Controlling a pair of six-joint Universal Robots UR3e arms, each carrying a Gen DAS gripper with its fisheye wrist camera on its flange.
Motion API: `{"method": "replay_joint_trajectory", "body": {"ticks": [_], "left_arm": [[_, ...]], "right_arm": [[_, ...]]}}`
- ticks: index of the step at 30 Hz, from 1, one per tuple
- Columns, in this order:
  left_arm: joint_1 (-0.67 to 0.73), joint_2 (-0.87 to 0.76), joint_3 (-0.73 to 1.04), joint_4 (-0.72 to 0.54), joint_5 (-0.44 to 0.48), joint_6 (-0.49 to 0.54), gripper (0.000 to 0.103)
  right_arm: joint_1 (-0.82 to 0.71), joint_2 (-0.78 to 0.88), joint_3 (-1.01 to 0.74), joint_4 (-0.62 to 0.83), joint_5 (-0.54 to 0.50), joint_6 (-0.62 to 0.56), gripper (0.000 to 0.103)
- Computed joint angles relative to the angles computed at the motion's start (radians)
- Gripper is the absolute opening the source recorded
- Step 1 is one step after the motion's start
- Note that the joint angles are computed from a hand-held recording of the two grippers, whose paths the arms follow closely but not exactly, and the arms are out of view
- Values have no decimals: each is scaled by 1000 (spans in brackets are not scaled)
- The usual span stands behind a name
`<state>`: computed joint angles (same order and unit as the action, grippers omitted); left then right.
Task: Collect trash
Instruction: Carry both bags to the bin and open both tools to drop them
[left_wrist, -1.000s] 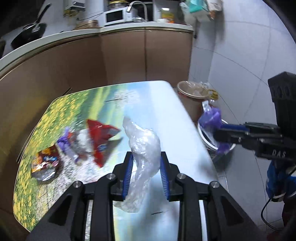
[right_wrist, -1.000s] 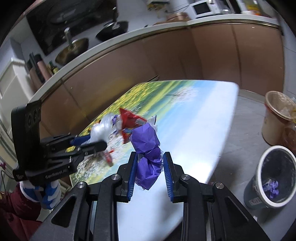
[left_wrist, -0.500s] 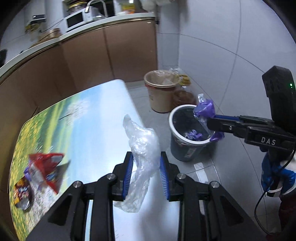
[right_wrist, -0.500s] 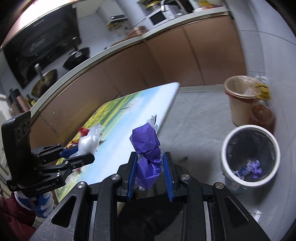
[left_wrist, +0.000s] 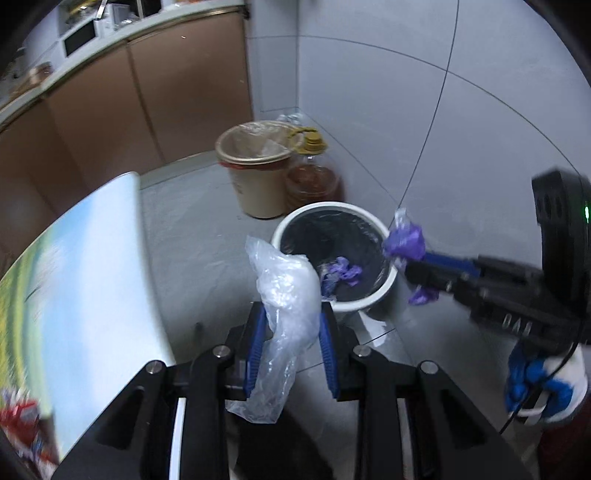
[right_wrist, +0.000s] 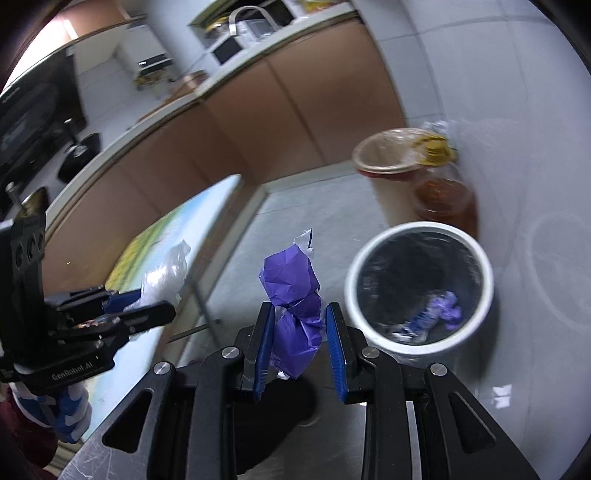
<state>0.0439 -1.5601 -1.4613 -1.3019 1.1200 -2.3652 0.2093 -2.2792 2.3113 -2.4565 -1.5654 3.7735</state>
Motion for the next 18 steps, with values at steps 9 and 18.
{"method": "replay_joint_trajectory", "body": {"ticks": [9, 18], "left_arm": [[-249, -492, 510, 12, 33, -247, 28], [-299, -836, 997, -154, -11, -390, 52]], "right_arm": [[-365, -57, 119, 50, 130, -164, 28], [-474, 221, 121, -157, 103, -255, 38]]}}
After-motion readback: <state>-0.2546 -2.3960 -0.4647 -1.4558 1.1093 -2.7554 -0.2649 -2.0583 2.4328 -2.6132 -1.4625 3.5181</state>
